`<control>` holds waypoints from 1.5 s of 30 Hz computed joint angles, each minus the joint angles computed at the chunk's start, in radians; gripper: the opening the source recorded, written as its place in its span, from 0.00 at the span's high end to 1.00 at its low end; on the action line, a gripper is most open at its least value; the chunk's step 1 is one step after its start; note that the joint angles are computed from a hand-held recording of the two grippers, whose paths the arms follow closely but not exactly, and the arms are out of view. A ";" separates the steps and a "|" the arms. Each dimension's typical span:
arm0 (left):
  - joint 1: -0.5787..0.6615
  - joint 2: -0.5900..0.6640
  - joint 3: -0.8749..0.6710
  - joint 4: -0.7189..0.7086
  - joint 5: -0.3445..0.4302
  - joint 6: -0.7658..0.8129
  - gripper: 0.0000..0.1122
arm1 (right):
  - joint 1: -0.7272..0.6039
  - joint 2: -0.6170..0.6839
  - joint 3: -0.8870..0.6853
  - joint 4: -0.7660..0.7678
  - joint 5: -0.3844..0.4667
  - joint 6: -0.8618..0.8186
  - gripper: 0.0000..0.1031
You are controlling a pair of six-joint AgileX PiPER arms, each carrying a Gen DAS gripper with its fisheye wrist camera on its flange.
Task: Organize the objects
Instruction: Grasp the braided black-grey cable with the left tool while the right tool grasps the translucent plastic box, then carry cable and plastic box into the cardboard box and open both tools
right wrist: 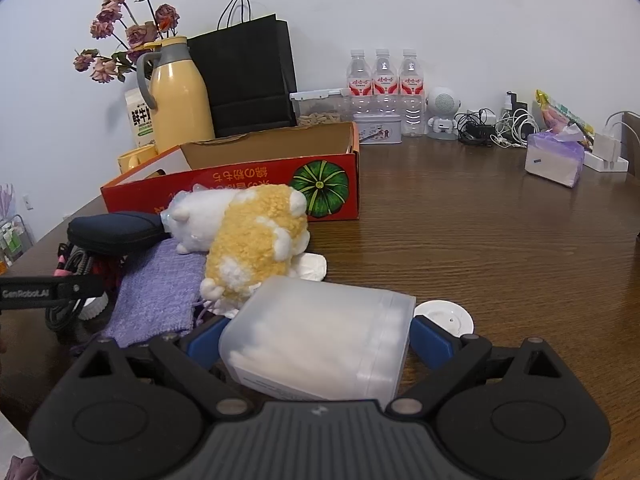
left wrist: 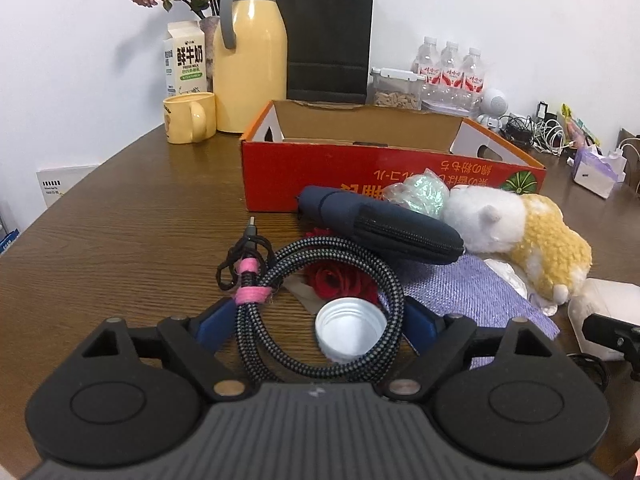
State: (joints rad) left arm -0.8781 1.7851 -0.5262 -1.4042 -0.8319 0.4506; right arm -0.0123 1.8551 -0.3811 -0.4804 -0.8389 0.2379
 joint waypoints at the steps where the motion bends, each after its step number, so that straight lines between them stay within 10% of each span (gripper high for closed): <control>1: -0.012 -0.009 0.005 -0.019 -0.009 0.013 0.22 | 0.000 -0.003 0.004 0.000 -0.004 -0.001 0.07; 20: -0.113 -0.286 0.045 -0.181 -0.172 0.295 0.22 | 0.026 -0.207 0.058 -0.005 -0.049 -0.004 0.07; 29: 0.112 -0.281 -0.176 -0.050 -0.022 0.471 0.22 | 0.175 -0.200 -0.275 0.030 0.141 0.037 0.07; 35: 0.317 -0.130 -0.436 -0.110 0.196 0.667 0.22 | 0.235 -0.016 -0.623 -0.070 0.359 0.161 0.07; 45: 0.469 0.204 -0.789 -0.320 0.296 0.862 0.22 | 0.255 0.328 -1.054 -0.369 0.561 0.508 0.07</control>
State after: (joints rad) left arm -0.4095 1.9892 -1.3148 -1.7246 -0.5354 1.3123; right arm 0.2422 2.1834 -1.4348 -0.8491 -0.2782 0.7455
